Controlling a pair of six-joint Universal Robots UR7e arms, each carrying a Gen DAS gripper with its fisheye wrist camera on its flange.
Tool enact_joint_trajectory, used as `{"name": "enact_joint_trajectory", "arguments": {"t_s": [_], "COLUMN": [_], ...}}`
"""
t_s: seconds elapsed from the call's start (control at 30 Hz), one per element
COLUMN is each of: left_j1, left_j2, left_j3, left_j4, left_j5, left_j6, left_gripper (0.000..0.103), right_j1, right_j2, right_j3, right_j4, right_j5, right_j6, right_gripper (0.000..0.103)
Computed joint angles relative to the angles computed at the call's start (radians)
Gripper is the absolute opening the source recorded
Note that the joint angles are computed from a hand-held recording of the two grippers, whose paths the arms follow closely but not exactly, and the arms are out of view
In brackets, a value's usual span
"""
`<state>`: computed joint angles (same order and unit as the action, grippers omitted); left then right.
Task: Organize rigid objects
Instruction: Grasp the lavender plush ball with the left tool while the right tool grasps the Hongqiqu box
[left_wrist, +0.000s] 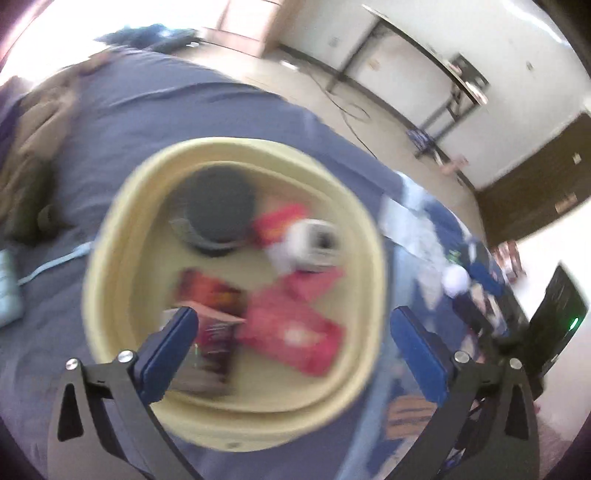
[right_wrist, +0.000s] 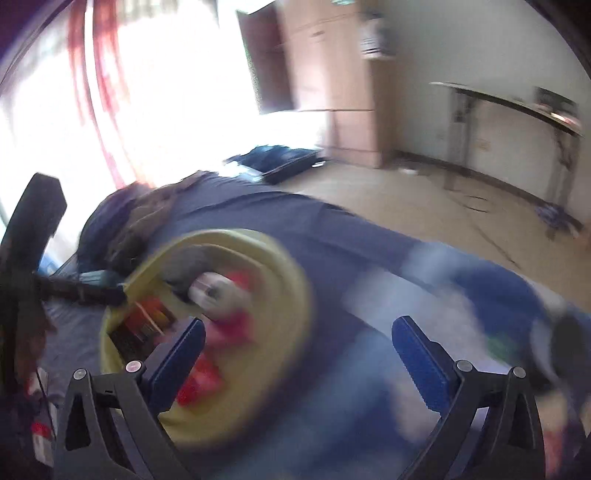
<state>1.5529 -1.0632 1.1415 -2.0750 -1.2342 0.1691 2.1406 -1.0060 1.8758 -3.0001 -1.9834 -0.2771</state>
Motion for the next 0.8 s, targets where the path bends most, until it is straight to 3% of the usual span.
{"name": "enact_joint_trajectory", "arguments": {"t_s": [0.13,0.23,0.4,0.53,0.63,0.67,0.7,0.73,0.8], "left_j1": [-0.076,-0.125,-0.177,-0.214,-0.227,-0.226,-0.223,-0.223,-0.222], "left_j2": [0.045,0.113,0.219,0.285,0.313,0.32,0.327,0.331,0.325], "left_j3": [0.042,0.049,0.053,0.037,0.029,0.023,0.013,0.014,0.033], "left_j4": [-0.052,-0.049,-0.029,-0.027,-0.034,-0.033,-0.023,-0.029,-0.071], "left_j5": [-0.018,0.007,0.018,0.071,0.127,0.128,0.116,0.115,0.112], "left_j6": [0.119,0.179,0.222,0.265,0.282,0.28,0.273,0.267,0.257], "left_gripper": [0.103,0.103,0.103,0.103,0.101,0.091,0.066,0.056,0.055], "right_j1": [-0.071,-0.135,-0.188,-0.214,-0.225,-0.23,-0.24,-0.254,-0.259], "right_j2": [-0.169,-0.249,-0.306,-0.286,-0.262,-0.261,-0.264,-0.266,-0.271], "right_j3": [0.213,0.267,0.304,0.283,0.263,0.26,0.26,0.26,0.263], "right_j4": [-0.165,-0.079,-0.062,-0.037,-0.055,-0.057,-0.062,-0.069,-0.07], "right_j5": [-0.142,-0.239,-0.264,-0.213,-0.198,-0.188,-0.163,-0.144,-0.137], "right_j6": [-0.014,0.046,0.044,0.026,0.029,0.032,0.027,0.007,0.0], "right_gripper": [0.103,0.103,0.103,0.103,0.094,0.083,0.067,0.056,0.056]}}
